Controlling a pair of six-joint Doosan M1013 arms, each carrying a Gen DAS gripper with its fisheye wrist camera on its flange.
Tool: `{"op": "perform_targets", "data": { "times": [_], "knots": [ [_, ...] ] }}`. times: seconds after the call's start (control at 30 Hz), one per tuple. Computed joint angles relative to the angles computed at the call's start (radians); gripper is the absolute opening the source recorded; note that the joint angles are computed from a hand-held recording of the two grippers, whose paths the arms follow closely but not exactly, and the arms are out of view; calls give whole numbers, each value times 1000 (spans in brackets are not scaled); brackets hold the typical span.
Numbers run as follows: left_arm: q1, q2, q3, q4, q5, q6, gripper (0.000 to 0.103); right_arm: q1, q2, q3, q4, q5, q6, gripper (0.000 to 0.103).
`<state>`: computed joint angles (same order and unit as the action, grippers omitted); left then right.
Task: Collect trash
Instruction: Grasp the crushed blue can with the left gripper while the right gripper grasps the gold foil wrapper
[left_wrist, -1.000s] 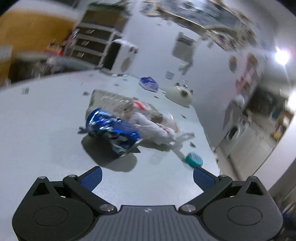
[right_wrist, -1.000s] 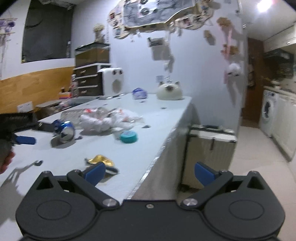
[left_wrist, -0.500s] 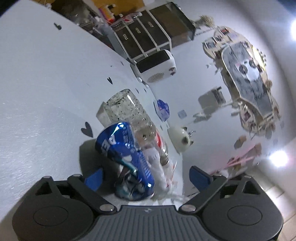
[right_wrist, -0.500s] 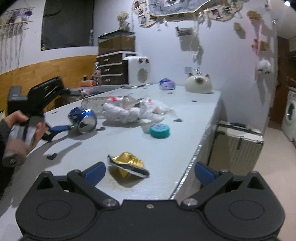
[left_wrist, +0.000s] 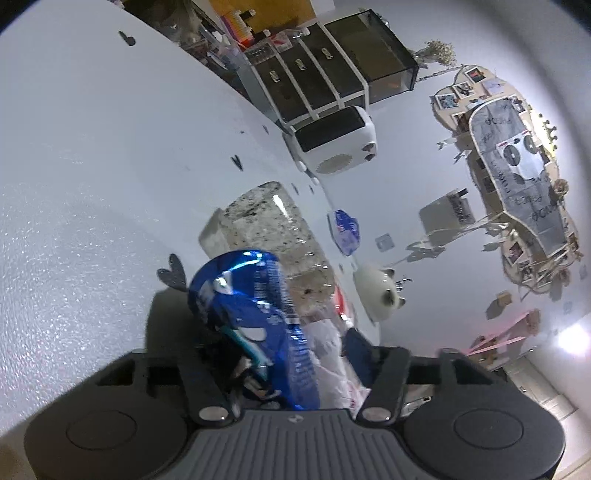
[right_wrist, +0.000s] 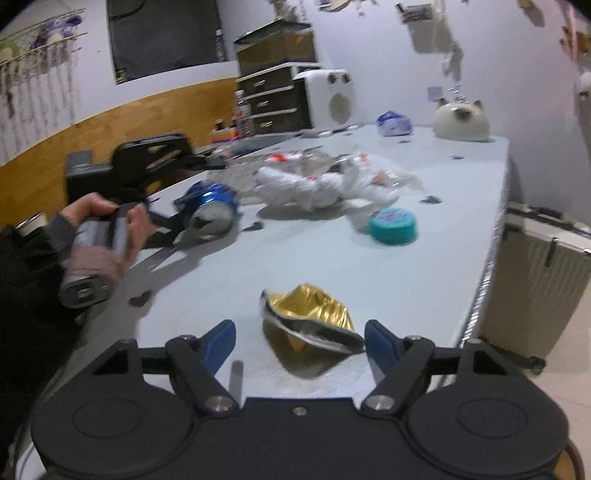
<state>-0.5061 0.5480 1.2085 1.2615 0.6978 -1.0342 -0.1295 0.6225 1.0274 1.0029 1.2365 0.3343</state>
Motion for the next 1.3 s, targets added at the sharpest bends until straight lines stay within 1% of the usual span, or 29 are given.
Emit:
{"op": "perform_targets", "data": {
  "times": [0.03, 0.07, 0.13, 0.17, 0.27, 0.33, 0.53, 0.67, 0.73, 0.8, 0.83, 0.9, 0.93, 0.97, 1.0, 1.1, 1.17, 1.3],
  "knots": [
    [1, 1, -1, -13, 2, 12, 41, -1, -4, 7, 3, 9, -15, 77],
    [0, 1, -1, -32, 7, 32, 36, -3, -7, 9, 3, 17, -23, 76],
    [-2, -2, 6, -20, 6, 39, 32, -5, -11, 14, 3, 37, -28, 75],
    [-5, -2, 0, -35, 18, 81, 30, -6, -13, 17, 4, 47, -28, 75],
    [-19, 2, -27, -73, 68, 236, 29, -8, -18, 21, 7, 71, -36, 74],
    [-27, 5, -40, -83, 85, 316, 29, -7, -21, 25, 10, 72, -43, 74],
    [-70, 26, -119, -135, 207, 692, 29, 0, -28, 33, 7, 0, -21, 74],
    [-99, 42, -163, -157, 258, 911, 29, 11, -11, 5, 0, -7, -11, 74],
    [-112, 49, -179, -172, 268, 1004, 29, 18, -4, -4, -9, -12, -14, 74],
    [-123, 50, -184, -182, 272, 1060, 29, 25, -1, -9, -25, -27, -17, 71],
    [-128, 48, -180, -181, 273, 1072, 29, 28, 0, -12, -34, -30, -16, 68],
    [-136, 46, -179, -186, 277, 1101, 29, 31, 0, -10, -38, -40, -22, 65],
    [-139, 46, -179, -188, 280, 1111, 29, 31, -2, -7, -40, -45, -25, 60],
    [-143, 45, -178, -190, 285, 1120, 29, 31, -3, -7, -42, -45, -24, 50],
    [-146, 46, -180, -193, 292, 1131, 29, 30, -4, -6, -42, -45, -19, 43],
    [-155, 52, -193, -209, 314, 1169, 29, 25, -4, -10, -40, -34, 15, 43],
    [-160, 53, -194, -222, 320, 1192, 29, 20, -8, -4, -33, -41, 31, 43],
    [-166, 47, -183, -256, 286, 1218, 29, 10, -14, 0, -21, -51, 87, 43]
  ]
}}
